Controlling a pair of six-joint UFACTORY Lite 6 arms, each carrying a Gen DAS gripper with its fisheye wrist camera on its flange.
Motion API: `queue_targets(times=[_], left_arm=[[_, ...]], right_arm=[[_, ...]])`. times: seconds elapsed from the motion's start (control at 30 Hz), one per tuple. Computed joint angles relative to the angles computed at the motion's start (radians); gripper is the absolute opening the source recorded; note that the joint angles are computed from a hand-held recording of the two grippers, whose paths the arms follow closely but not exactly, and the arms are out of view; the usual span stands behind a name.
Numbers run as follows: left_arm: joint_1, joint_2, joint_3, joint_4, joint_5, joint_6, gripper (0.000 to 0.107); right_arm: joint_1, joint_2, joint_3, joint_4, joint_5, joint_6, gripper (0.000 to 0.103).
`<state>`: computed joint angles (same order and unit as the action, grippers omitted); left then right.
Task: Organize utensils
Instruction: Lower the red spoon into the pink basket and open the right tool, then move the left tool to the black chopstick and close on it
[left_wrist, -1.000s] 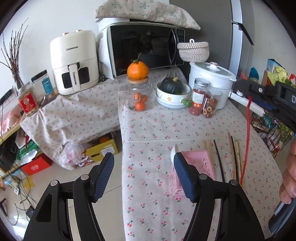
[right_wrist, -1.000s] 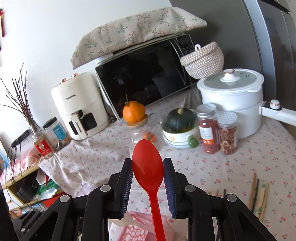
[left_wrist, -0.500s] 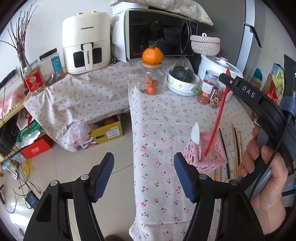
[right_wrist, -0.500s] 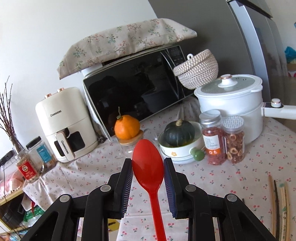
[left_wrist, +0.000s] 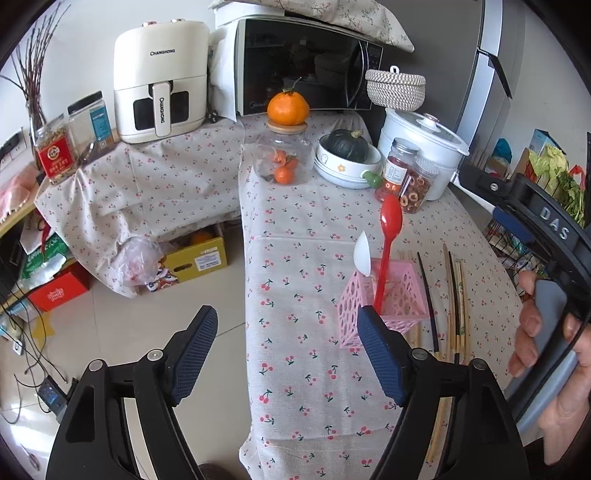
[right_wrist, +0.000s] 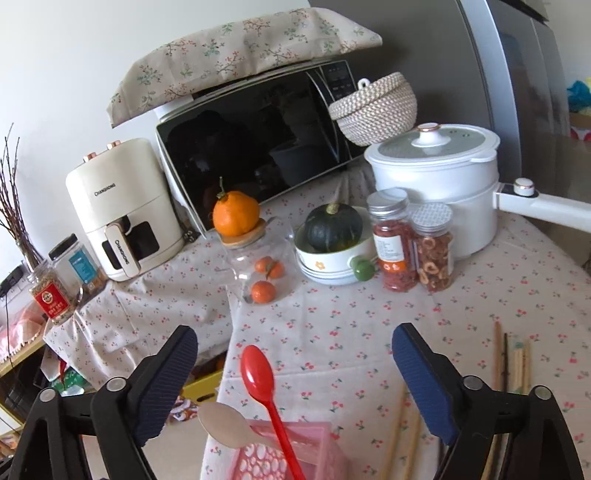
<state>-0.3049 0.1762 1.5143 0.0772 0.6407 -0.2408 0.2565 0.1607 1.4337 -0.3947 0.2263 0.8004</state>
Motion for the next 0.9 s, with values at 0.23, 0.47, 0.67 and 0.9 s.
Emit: queue_targets(times=[0.23,0.47,0.67,0.9], left_arm=[[-0.094,0.006,0.027,0.011,0.059,-0.105,0.085],[-0.254,-0.001,0.028,0.056,0.069,-0.23,0.086],[-0.369,0.101,0.105,0.134,0.1,-0.364,0.094],[-0.467,0.287,0.267,0.252,0.132,-0.486,0.103]], right_arm=[[-0.087,-0.132,-0.051,0.109,0.277,-0.209,0.103],[-0.208,-0.323,-0.269,0.234,0.332,-0.429,0.103],[-0.428,-0.405,-0.361,0.483,0.361,-0.794,0.103],[-0.671,-0.345,-0.364,0.687,0.397,-1.121,0.103]])
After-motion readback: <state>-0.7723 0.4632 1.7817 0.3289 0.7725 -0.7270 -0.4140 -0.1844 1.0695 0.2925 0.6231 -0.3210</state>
